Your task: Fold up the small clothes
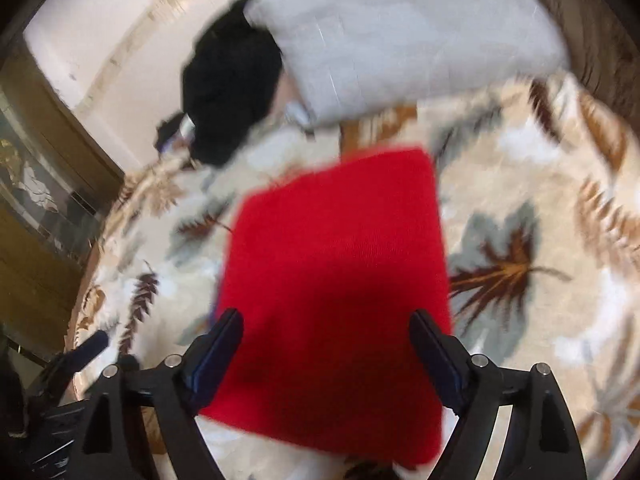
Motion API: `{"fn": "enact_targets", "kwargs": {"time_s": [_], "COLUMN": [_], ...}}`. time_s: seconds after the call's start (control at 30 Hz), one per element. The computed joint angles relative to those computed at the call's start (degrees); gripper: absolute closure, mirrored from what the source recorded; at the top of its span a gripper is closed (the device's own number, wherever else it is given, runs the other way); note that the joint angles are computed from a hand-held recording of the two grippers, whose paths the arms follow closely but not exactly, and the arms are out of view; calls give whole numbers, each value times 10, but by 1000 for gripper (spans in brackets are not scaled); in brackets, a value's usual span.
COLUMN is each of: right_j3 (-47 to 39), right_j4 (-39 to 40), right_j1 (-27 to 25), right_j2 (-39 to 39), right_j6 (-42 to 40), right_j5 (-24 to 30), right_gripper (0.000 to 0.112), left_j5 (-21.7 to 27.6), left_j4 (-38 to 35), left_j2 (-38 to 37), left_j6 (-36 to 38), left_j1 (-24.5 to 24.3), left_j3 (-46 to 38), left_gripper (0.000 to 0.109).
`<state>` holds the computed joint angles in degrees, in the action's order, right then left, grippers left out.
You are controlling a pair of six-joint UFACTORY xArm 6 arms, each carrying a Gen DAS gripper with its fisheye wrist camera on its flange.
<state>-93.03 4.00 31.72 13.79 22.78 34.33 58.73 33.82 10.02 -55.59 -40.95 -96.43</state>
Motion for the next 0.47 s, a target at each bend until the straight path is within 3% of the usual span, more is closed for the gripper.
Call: {"fn": "enact_targets", "kwargs": {"time_s": [0.07,0.17,0.2,0.33,0.47], "right_j3": [55,112,133,186,198], "right_j4": [-93,-112,-128,-184,-188], "right_j1": [18,37,43,54,51], "right_j2": [-65,-123,-141,-183,-197], "right_j6": [69,79,94,137,141], "right_j5": [-13,-10,-2,12,11], "right_gripper": [24,23,23,23,23], "left_j5": [17,-35,-49,-36,-10], "left_j4": [22,2,-17,18,14], "left_j2": [-9,-31,-29,-3,25], "left_j6": [-29,-43,-35,-32,-16], "left_j1": [-12,-16,-18,-44,-52], "left_j3": [2,30,28,-10,-54], "left_gripper": [15,14,9,6,6]}}
